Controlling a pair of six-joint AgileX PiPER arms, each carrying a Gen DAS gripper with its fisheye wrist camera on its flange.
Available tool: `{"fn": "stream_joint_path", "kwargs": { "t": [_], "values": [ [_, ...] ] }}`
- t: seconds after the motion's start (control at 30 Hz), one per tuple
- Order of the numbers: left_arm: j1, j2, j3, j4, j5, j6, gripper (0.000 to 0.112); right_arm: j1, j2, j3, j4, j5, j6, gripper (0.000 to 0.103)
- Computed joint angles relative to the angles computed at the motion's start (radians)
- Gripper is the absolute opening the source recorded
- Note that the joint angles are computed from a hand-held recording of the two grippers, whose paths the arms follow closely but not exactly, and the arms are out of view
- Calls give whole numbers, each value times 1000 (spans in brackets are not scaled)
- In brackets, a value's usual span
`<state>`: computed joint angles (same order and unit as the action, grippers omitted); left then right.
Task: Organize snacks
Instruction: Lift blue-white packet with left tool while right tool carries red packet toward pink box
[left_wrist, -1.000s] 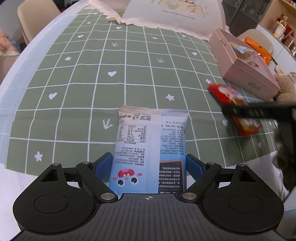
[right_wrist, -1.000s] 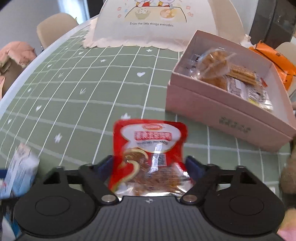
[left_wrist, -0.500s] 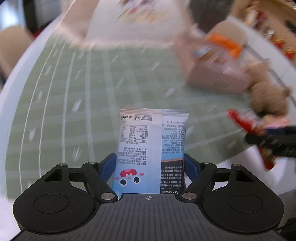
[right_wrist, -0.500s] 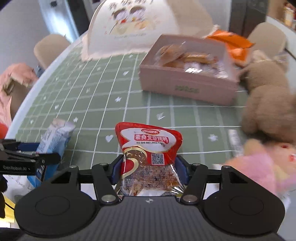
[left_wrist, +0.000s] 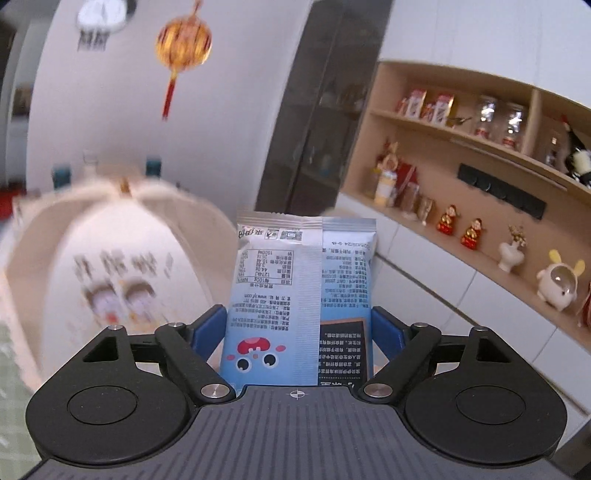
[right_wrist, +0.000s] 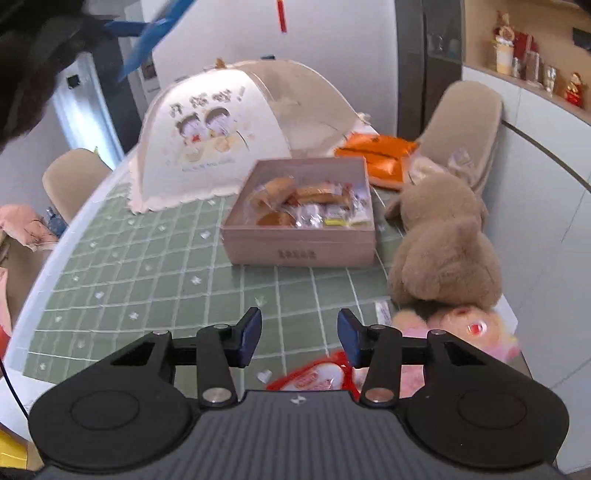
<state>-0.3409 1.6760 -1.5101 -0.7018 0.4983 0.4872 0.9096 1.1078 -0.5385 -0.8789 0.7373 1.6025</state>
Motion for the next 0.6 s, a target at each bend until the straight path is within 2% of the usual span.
{"fn": "stream_joint_path", "kwargs": {
  "t": [0.03,0.1,0.13,0.3,0.43,0.5,0.6],
  "values": [
    [-5,30,-9,5,13,-12,88,1,-9,25,6,-13,9,51],
    [-13,56,14,36,39,-33,88,-23,-18,82,39,-69,-3,88],
    [-9,64,44,25,49,-8,87,-16,-19,104,41,-78,8,91],
    [85,27,321,-81,90,133,87,-73,75,151,99,-200,-126,92],
    [178,-4,518,-133,82,211,87,-124,235,131,31,-269,-72,92],
    [213,-27,598,-134,68,230,87,-155,272,112,57,-337,-83,96],
    [259,-59,680,-130,58,257,87,-175,308,90,74,-492,-98,97]
  ]
}}
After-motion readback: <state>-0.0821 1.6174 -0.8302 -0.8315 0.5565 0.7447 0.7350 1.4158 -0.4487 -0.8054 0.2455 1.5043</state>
